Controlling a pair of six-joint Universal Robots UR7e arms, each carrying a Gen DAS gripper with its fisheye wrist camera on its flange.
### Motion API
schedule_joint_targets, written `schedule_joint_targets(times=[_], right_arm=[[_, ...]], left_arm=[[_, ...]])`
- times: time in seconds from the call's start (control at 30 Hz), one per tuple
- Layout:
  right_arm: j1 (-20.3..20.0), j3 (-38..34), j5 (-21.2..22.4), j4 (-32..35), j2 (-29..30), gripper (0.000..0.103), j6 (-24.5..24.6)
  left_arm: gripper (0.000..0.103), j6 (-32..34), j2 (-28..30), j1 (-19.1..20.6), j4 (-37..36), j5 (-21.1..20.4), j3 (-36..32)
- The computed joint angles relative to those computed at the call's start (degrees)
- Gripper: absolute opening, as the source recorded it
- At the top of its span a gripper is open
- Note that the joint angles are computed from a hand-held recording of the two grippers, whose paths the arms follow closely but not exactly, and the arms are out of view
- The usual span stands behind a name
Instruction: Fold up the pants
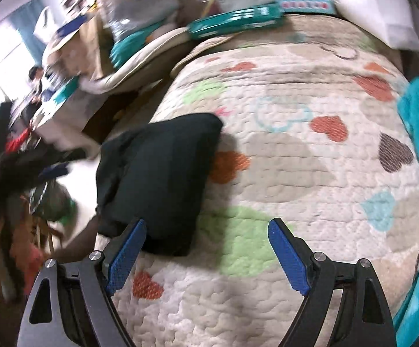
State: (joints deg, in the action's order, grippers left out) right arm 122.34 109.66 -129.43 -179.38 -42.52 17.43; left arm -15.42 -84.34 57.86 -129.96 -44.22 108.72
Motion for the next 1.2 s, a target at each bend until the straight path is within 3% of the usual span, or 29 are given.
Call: schedule_joint_targets(times=[0.1, 0.2, 0.4, 0.6, 1.2], right_arm=[[0.4, 0.0, -1.7, -0.4, 0.1, 0.09, 0.7], [1.2, -0.2, -3.5, -1.2, 0.4, 0.09, -0.6], [2.8, -0.8, -6.7, -3.3, 1.6, 0.091, -4.1], [3.0, -0.4, -7.1, -3.3, 1.5, 0.091, -3.6], [2.9, -0.3, -7.7, -2.4, 1.7, 0.092, -3.1]], left_arm=[[0.072, 2.2, -3.3, -5.1, -5.5, 9.1, 7.2], [0.073, 3.1, -4.6, -8.2, -8.2, 12.3, 11.1], [0.073, 4.5, -4.5, -11.5, -7.8, 12.7, 14.4], [0.073, 3.9, -5.4, -13.4, -6.4, 12.5, 16.0], [0.073, -0.8, -5.9, -12.0, -1.2, 9.8, 15.2]])
